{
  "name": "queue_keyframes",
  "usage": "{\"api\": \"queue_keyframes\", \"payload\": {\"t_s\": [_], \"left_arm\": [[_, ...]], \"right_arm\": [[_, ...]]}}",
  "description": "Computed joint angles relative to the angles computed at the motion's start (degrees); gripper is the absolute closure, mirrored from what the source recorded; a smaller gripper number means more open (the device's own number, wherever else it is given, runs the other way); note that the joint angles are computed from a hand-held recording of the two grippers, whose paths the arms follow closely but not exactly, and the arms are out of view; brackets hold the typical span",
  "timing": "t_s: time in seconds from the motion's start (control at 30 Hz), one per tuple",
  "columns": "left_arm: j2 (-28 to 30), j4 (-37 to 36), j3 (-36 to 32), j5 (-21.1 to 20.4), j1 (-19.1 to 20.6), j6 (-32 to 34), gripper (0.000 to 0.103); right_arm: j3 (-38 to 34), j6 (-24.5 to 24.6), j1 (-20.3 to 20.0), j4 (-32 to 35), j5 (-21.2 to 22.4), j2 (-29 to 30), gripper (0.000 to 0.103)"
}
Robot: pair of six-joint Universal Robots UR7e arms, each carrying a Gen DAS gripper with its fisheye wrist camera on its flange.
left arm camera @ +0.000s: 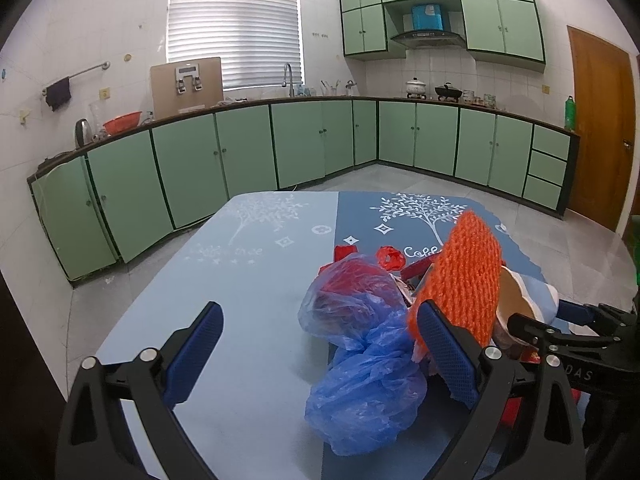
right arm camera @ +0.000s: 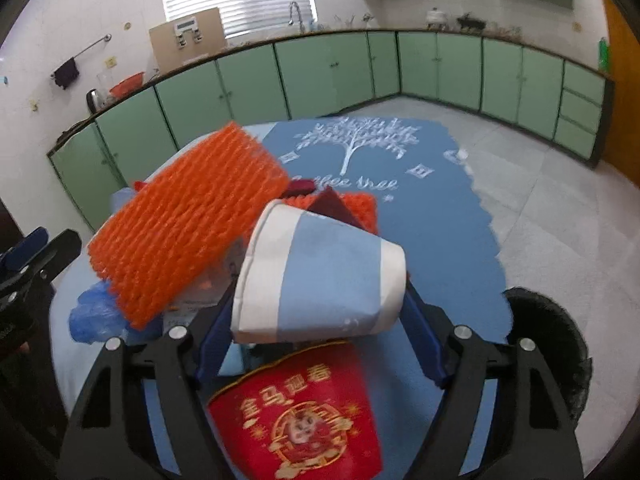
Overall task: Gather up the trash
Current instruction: 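Grasp the white-and-blue paper cup with the right tool while the left tool grasps the orange mesh net, then carry the cup and net over the black bin and open both tools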
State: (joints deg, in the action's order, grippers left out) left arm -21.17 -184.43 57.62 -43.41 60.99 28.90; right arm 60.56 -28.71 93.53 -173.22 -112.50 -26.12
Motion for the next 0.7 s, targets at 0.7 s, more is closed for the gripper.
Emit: {"api": "queue_keyframes", "payload": {"t_s": [0.7], "left_arm": [[0.5,11.2,-0.8,-8.7,-0.6,-5.8,0.033]], "right_arm": [[8.8,-1.8,0.0,-8.8,-2.1,-6.1,0.029]]}}
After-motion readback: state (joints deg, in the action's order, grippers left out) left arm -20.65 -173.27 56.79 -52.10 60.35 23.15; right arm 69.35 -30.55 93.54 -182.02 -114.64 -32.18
